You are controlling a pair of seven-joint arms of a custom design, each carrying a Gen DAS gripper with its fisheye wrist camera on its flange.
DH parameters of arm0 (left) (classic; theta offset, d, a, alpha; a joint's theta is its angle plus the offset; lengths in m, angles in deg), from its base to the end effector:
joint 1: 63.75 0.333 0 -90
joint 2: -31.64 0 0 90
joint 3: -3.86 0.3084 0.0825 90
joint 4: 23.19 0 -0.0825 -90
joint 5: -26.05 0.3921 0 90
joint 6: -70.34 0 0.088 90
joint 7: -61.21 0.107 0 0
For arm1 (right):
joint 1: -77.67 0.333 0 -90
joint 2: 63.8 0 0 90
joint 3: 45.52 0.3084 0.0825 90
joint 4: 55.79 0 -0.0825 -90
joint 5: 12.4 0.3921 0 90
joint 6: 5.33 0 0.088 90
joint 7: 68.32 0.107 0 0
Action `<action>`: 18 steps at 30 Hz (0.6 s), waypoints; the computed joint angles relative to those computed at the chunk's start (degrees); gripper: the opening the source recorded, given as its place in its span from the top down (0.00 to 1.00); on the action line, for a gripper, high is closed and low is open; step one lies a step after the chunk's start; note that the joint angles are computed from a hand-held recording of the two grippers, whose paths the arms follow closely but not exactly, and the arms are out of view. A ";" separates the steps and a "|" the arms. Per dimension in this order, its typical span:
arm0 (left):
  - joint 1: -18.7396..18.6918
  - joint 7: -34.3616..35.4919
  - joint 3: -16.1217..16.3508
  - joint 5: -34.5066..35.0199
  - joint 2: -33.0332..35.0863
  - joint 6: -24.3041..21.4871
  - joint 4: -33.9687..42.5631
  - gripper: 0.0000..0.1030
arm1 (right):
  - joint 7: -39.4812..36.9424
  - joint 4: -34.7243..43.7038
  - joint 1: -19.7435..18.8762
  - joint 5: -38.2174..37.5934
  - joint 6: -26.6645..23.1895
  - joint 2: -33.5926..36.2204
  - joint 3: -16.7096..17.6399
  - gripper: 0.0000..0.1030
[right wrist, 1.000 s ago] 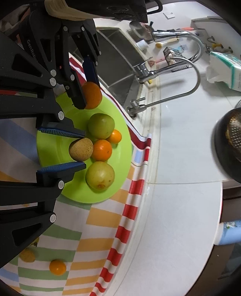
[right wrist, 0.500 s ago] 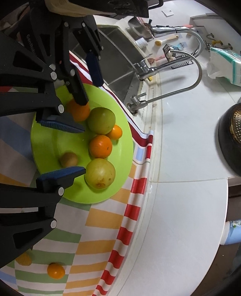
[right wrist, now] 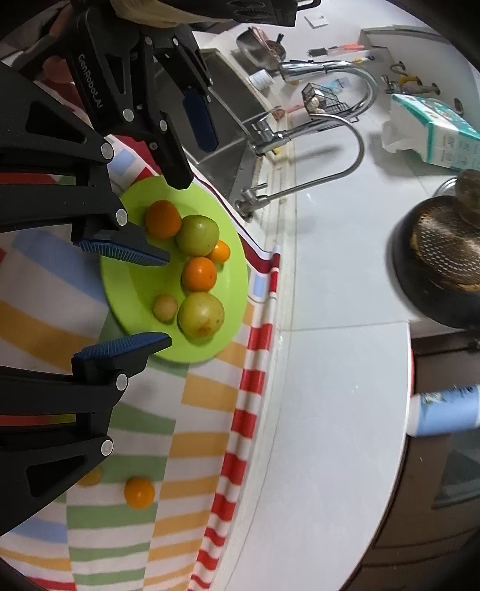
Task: Organize fruits
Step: 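Open the left tool on the plate while the right tool releases its fruit, then move both open tools back toward the fruits left on the cloth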
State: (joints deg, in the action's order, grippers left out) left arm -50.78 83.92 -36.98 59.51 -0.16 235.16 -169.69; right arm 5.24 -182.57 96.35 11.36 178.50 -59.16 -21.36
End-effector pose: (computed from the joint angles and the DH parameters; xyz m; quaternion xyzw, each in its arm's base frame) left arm 0.3840 -0.2560 0.4680 -0.6654 0.5964 -0.3105 0.3242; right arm 0.4601 0.3688 0.4374 -0.7913 0.4225 -0.1484 0.4164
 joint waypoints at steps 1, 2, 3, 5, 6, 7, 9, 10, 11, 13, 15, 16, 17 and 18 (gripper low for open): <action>-0.27 -0.01 0.00 0.01 -0.30 0.07 0.01 0.42 | -0.23 -0.82 -0.31 0.85 0.36 -0.94 0.35 0.63; -0.46 -0.02 -0.07 0.01 -0.60 0.11 0.05 0.42 | -0.94 -1.76 -0.29 2.19 0.90 -1.98 0.44 0.63; -0.72 -0.02 -0.27 -0.04 -1.06 -0.03 0.14 0.41 | -2.60 -2.59 -0.05 4.40 1.29 -3.02 0.43 0.63; -1.00 -0.09 -0.68 -0.19 -1.88 -0.32 0.25 0.40 | -0.95 -4.28 1.28 3.33 2.07 -4.65 -1.15 0.63; -1.29 0.07 -0.80 -0.31 -2.18 -0.39 0.35 0.38 | -1.11 -5.11 2.02 3.79 2.36 -5.58 -1.89 0.62; -1.48 0.20 -0.95 -0.46 -2.42 -0.54 0.43 0.37 | -0.47 -5.96 2.38 3.19 2.66 -6.41 -2.45 0.62; -1.80 0.37 -1.48 -0.62 -3.05 -0.79 0.62 0.36 | 3.14 -7.70 0.83 -0.29 3.31 -7.94 -1.64 0.62; -1.91 0.52 -1.70 -0.71 -3.20 -0.90 0.73 0.35 | 3.47 -8.52 1.98 -0.34 3.55 -8.79 -2.90 0.62; -2.04 0.60 -1.95 -0.83 -3.38 -1.06 0.86 0.35 | 4.73 -9.45 1.22 -1.27 3.77 -9.70 -2.46 0.62; -2.11 0.65 -2.48 -0.99 -3.48 -0.72 1.11 0.35 | 6.70 -10.89 0.43 -2.63 4.08 -11.10 -2.20 0.62; -2.20 0.88 -2.97 -1.19 -3.48 -0.39 1.37 0.34 | 8.66 -12.36 -1.35 -3.96 4.31 -12.63 -1.01 0.63; -2.17 0.94 -3.31 -1.29 -3.50 -0.31 1.52 0.34 | 9.65 -13.17 -2.48 -4.59 4.45 -13.50 -0.21 0.62; -2.09 1.05 -3.70 -1.35 -3.33 -0.07 1.81 0.33 | 10.29 -13.69 -2.21 -5.12 4.56 -13.96 -0.69 0.62; -2.02 1.11 -3.99 -1.42 -3.34 0.21 1.92 0.33 | 10.96 -14.21 -2.09 -5.64 4.52 -14.55 -1.08 0.62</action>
State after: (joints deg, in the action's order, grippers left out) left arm -52.80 85.03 -40.97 58.09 -3.50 235.37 -167.76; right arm 16.20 -196.78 94.26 5.71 183.02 -73.71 -22.43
